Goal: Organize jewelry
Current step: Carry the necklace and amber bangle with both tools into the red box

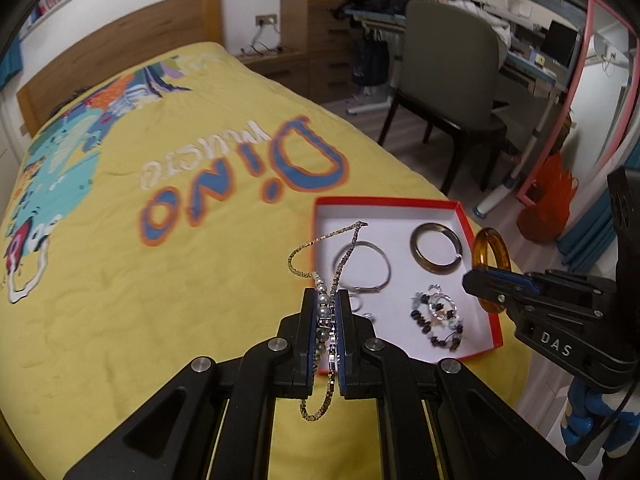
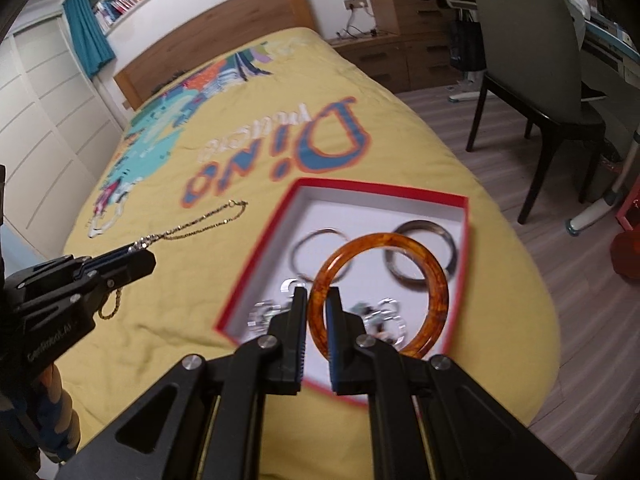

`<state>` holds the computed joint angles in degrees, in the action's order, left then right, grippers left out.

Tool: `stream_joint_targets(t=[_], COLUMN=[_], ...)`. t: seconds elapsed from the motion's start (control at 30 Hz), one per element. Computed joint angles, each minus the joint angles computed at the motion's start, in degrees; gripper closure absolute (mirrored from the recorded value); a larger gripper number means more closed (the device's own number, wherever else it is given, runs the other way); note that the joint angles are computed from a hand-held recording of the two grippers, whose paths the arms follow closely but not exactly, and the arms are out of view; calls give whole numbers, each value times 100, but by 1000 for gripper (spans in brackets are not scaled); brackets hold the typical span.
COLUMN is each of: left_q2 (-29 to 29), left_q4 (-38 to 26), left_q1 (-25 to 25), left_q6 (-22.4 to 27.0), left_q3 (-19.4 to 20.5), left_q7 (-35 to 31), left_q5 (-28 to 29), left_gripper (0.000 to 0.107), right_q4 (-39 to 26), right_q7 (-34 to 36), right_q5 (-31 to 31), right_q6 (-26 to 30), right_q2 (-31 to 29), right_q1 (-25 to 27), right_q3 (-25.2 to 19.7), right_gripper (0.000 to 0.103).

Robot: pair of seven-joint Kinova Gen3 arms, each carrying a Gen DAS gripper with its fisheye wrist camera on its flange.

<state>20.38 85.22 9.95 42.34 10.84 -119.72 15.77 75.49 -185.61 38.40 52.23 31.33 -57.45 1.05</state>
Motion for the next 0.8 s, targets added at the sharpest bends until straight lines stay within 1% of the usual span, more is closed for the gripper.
stream_joint_targets(t=[0.1, 0.23, 0.47, 0.63, 0.8], left_q2=[271, 546, 945, 1120, 1229], left_q4=[-159, -346, -665, -678, -624], left_q1=[248, 428, 625, 655, 710], left_q6=[7, 88, 251, 345, 383], left_q3=[-33, -46, -57, -15, -64], left_q7=[238, 408, 573, 536, 600], left_q5=[-175, -385, -668, -712, -788], left_gripper=[100, 100, 100, 100, 99], right_q4=[162, 212, 162, -79, -170], right_q7=[217, 606, 1182, 1735, 2111], right_q5=[-159, -412, -905, -1242, -1492], right_q6=[-224, -465, -829, -768, -730], right_q2=[36, 158, 426, 666, 762], right_q1=[294, 601, 922, 1028, 1064], right_q3=[-50, -67, -7, -8, 19], right_gripper=[95, 95, 95, 94, 93])
